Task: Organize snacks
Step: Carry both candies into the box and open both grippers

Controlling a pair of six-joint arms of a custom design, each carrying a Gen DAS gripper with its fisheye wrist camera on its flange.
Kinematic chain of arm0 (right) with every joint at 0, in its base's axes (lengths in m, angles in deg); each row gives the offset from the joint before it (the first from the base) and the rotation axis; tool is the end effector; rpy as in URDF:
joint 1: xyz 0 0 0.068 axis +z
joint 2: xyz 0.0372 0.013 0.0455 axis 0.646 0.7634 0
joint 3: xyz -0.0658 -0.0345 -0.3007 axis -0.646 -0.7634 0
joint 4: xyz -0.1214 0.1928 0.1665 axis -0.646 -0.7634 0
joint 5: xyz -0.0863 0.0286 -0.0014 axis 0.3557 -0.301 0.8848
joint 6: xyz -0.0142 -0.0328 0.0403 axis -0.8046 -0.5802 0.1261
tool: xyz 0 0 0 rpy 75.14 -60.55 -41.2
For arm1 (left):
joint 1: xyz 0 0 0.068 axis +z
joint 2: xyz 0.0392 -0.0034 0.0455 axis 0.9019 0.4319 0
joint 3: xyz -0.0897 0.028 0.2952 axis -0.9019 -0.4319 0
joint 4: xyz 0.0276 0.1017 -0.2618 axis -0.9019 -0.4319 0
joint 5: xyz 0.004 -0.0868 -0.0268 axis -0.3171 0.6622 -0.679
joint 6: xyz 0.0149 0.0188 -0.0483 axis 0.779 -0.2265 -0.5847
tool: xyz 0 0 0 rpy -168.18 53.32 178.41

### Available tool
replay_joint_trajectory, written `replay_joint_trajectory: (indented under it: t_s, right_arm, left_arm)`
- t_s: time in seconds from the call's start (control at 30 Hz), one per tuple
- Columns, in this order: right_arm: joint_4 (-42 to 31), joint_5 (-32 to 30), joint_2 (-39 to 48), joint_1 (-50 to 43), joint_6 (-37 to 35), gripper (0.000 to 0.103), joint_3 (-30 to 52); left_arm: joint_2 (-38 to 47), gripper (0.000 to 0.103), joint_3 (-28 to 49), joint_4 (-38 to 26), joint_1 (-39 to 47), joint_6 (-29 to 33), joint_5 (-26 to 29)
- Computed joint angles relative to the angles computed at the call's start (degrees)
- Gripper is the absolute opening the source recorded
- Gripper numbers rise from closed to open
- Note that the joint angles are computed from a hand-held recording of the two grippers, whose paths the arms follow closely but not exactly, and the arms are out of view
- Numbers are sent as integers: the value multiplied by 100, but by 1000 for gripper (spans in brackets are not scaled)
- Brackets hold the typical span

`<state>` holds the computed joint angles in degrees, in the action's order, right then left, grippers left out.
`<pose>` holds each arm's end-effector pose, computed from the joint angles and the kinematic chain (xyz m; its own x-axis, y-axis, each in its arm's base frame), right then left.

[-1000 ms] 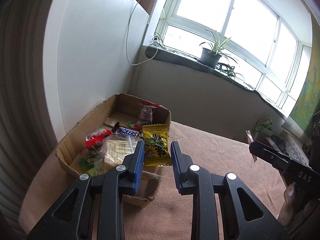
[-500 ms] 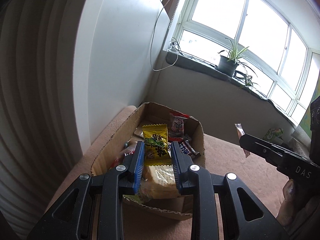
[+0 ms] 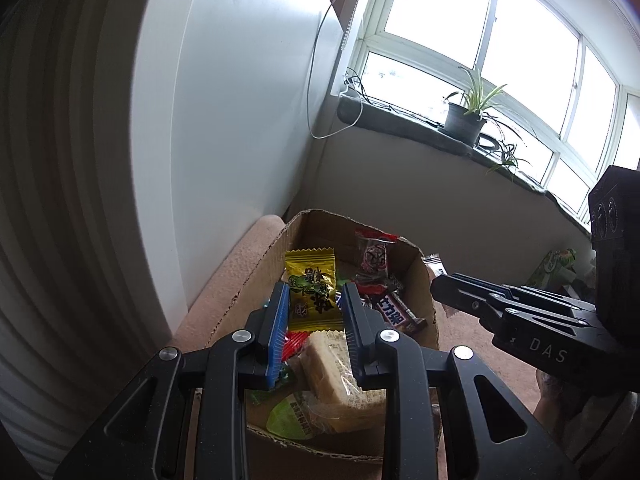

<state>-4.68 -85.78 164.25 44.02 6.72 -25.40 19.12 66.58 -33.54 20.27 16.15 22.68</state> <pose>0.2313 0.0223 0.1370 -0.6849 0.0400 -0.7276 -0.1531 0.9683 0.1974 0.2114 -0.1926 0.1180 -0.5823 -0.0200 -0.8127 0.3009 0.9234 -0.2383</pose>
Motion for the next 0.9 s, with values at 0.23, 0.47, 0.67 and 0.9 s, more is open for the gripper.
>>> replay_joint_trajectory:
  t_s: [0.23,0.47,0.67,0.9]
  right_arm:
    - [50,-1,308,-39,-74,20,192]
    - [90,52,247,-151,-41,51,182]
    - [29,82,62,-221,-45,54,107]
    - [-144,204,-353,-203,-30,64,-19]
  left_arm:
    - [115,25,291,-214,31,142,-47]
    - [151,30,374,-350,14,103,-91]
    - [87,42,376,-398,-3,57,-165]
    - [-70,50,276,-426,-55,18,-221]
